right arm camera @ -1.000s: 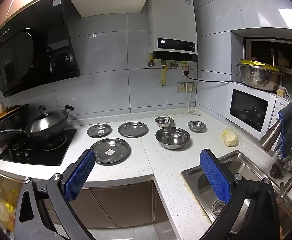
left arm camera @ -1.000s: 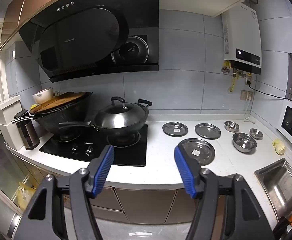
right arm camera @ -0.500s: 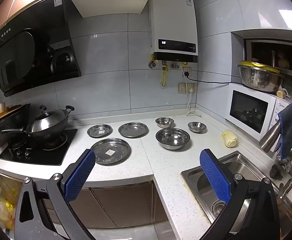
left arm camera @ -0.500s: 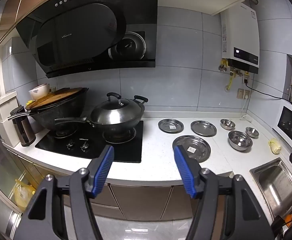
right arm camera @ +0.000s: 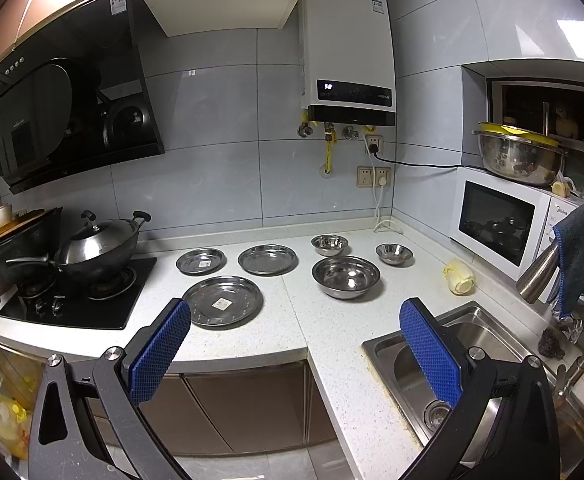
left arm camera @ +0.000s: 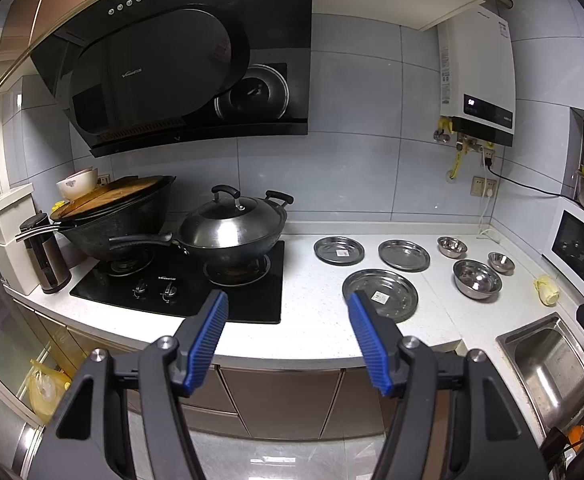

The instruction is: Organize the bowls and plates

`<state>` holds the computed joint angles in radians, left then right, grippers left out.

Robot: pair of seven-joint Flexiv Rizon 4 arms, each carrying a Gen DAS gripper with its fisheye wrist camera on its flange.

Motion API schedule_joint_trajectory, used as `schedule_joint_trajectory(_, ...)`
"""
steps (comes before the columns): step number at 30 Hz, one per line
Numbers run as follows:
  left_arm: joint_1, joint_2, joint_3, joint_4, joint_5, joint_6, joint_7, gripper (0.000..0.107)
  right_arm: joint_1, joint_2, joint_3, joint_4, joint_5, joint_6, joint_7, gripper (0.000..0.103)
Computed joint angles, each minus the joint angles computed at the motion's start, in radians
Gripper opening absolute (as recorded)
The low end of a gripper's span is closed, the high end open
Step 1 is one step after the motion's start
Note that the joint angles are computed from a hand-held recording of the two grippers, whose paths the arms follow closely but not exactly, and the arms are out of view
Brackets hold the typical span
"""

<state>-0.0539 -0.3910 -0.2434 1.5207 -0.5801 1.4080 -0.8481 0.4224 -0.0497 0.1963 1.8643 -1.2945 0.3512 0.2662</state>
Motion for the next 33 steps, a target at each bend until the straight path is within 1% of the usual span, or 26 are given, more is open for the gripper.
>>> schedule_joint_trajectory(12, -0.007, 0.013, 0.002, 0.016, 0.003, 0.002, -0.014, 0.061, 0.009, 0.008, 0.01, 0.005, 0.007, -0.023, 0.007, 0.102)
schedule_joint_trajectory(14, 0.009, 0.034, -0.023, 0.052, -0.028, 0.02, 0.012, 0.061, 0.011, 0.008, 0.011, 0.004, 0.008, -0.028, 0.007, 0.102)
schedule_joint_trajectory(17, 0.006, 0.044, -0.019, 0.065, -0.041, 0.018, 0.017, 0.061, 0.012, 0.009, 0.011, 0.004, 0.008, -0.029, 0.006, 0.102)
schedule_joint_trajectory(26, -0.006, 0.037, -0.005, 0.057, -0.043, 0.019, 0.019, 0.061, 0.011, 0.012, 0.012, 0.007, 0.008, -0.027, 0.009, 0.102)
schedule_joint_trajectory(33, -0.002, 0.037, -0.01, 0.058, -0.053, 0.017, 0.027, 0.061, 0.012, 0.011, 0.013, 0.006, 0.009, -0.029, 0.009, 0.102)
